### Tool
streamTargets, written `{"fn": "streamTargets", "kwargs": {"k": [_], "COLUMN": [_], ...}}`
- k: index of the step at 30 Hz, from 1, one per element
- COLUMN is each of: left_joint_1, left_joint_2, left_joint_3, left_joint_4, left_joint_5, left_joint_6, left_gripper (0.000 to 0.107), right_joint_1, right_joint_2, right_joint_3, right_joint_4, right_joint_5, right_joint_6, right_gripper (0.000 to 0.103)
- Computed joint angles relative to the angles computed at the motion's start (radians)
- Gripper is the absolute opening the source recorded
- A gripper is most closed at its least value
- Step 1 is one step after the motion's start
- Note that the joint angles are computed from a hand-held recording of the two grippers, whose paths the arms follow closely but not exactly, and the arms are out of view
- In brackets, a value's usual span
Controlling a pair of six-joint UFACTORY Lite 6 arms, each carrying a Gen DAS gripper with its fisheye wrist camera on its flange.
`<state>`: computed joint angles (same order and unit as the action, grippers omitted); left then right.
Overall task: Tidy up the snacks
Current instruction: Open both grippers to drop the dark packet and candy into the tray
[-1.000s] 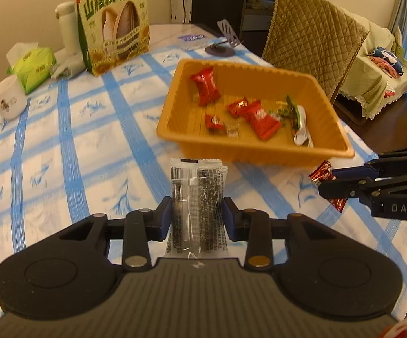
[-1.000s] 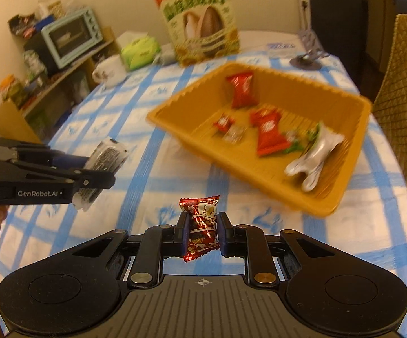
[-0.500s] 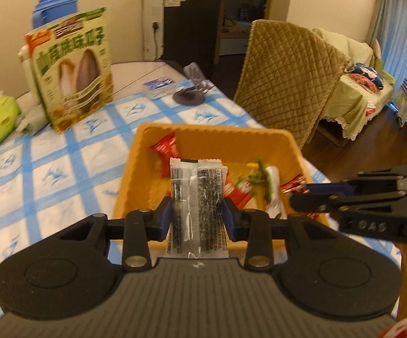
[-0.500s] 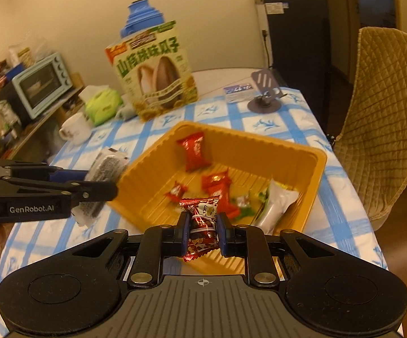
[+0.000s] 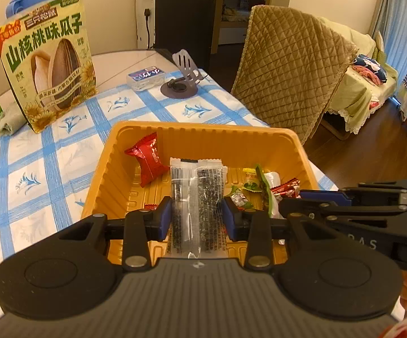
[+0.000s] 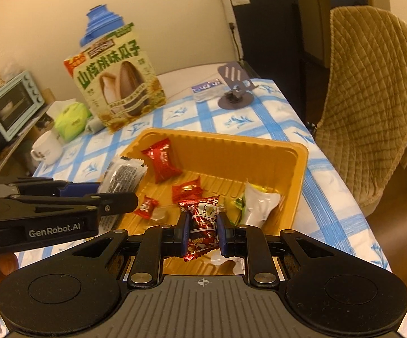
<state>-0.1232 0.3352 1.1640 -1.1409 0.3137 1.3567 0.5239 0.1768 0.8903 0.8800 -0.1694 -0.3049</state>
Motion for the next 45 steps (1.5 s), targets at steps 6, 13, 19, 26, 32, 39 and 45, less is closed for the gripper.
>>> {"fn": "streamTargets", "kwargs": {"k": [6,13,19,26,32,39,45], "left_joint_1": [-0.017,-0.026,-0.018,-0.002,0.033,0.086,0.121], "left_joint_2": [0.076,0.14,0.175,0.137,0.091,0.048,0.031], "left_joint_3": [0.052,0.096,0.126,0.088,0.052,0.023,0.003], "left_joint_4": [0.04,0.104,0.189,0.098,0.064,0.026,-0.007], "left_joint_5": [-0.03,-0.041,-0.008,-0.004,0.001,0.03,0.044], "left_joint_6": [-0.073,-0.164,-0.253,-0.128,-0.044,0.037,0.097], "left_gripper": [0.035,0.035,0.035,0.038,0.046,0.052,0.054], "right_joint_1": [-0.02,-0.023,-0.027,-0.023,-0.018,0.009,0.043], "right_joint_2": [0.033,0.052,0.057,0.062,0.066,0.099,0.146], "right_joint_3": [0.016,0.022,0.025,0.03,0.04,0.094,0.153], "right_joint_4": [-0.079,-0.117,-0.139,-0.145,-0.075,0.155,0.405], "right_joint_5": [0.005,0.009,0.015,0.019,0.02,0.024,0.013], "right_joint_6": [0.086,0.134,0.155,0.165,0.096,-0.139,-0.392], "right_gripper": [0.021,0.021,0.021,0.021,0.021,0.021,0.021]}}
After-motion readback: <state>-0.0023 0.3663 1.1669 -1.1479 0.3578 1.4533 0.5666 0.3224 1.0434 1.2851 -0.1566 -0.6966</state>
